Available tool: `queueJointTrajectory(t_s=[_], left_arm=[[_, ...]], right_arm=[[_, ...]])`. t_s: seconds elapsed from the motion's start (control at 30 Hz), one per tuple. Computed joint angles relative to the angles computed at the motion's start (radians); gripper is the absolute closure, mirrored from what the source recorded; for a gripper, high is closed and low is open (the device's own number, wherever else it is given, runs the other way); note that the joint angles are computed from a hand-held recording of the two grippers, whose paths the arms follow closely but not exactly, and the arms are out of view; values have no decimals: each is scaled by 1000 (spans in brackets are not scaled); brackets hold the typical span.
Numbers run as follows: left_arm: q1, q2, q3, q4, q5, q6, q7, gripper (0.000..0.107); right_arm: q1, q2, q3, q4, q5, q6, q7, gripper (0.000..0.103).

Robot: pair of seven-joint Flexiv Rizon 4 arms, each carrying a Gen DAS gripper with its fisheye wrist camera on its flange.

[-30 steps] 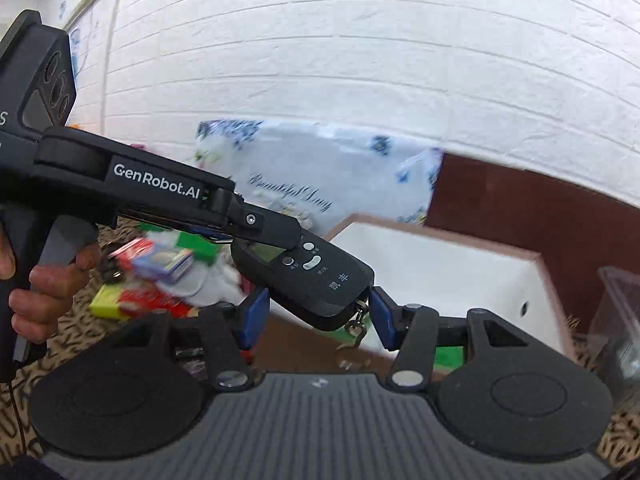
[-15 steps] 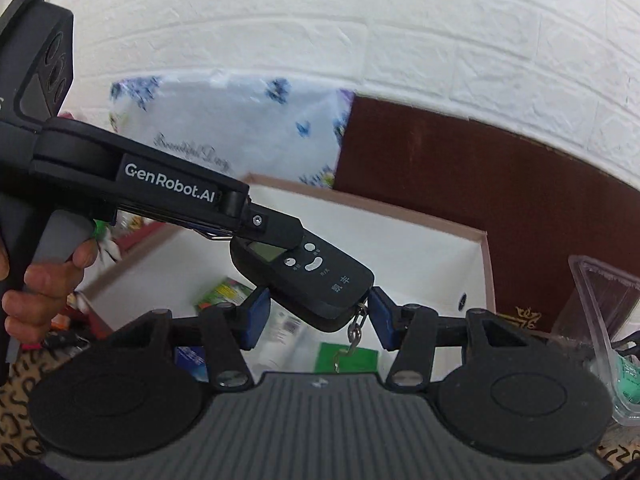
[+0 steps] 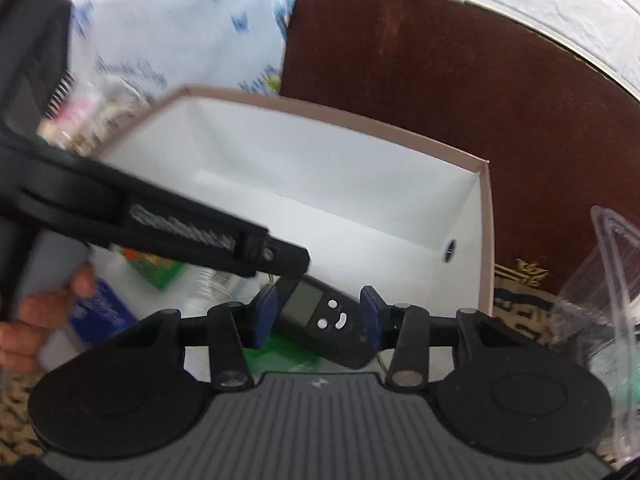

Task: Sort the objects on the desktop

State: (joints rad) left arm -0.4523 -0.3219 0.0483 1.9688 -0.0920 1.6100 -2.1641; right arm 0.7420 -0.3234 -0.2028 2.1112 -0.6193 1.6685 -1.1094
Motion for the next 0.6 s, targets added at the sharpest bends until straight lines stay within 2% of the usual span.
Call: queueJointTrajectory(t_s=[0.03, 0.1, 0.13, 0.17, 0.23, 0.3, 0.43, 0.6], left_arm=[[-42, 0, 55, -5, 27, 7, -24, 14], [-142, -6, 184, -31, 87, -5, -89, 9], [-167, -6, 217, -42, 108, -22, -117, 8], [-169, 0, 222, -42, 122, -30, -134, 8], [-136, 14, 186, -35, 134, -28, -140, 8], [-156, 22, 211, -40, 179, -40, -178, 7], [-234, 27, 301, -92, 323, -106, -283, 7], [-293, 66, 355, -120, 495, -168, -425, 6]], right_arm=[[33, 1, -38, 12, 6, 19, 7, 56], [32, 4, -38, 23, 21, 37, 16, 52], [49, 6, -57, 29, 36, 49, 15, 46], [85, 7, -97, 39, 51, 66, 16, 42], [154, 6, -172, 52, 86, 92, 11, 26], [231, 11, -249, 74, 126, 115, -4, 19], [279, 28, -278, 96, 191, 127, -40, 16], [443, 68, -411, 155, 312, 171, -103, 13]])
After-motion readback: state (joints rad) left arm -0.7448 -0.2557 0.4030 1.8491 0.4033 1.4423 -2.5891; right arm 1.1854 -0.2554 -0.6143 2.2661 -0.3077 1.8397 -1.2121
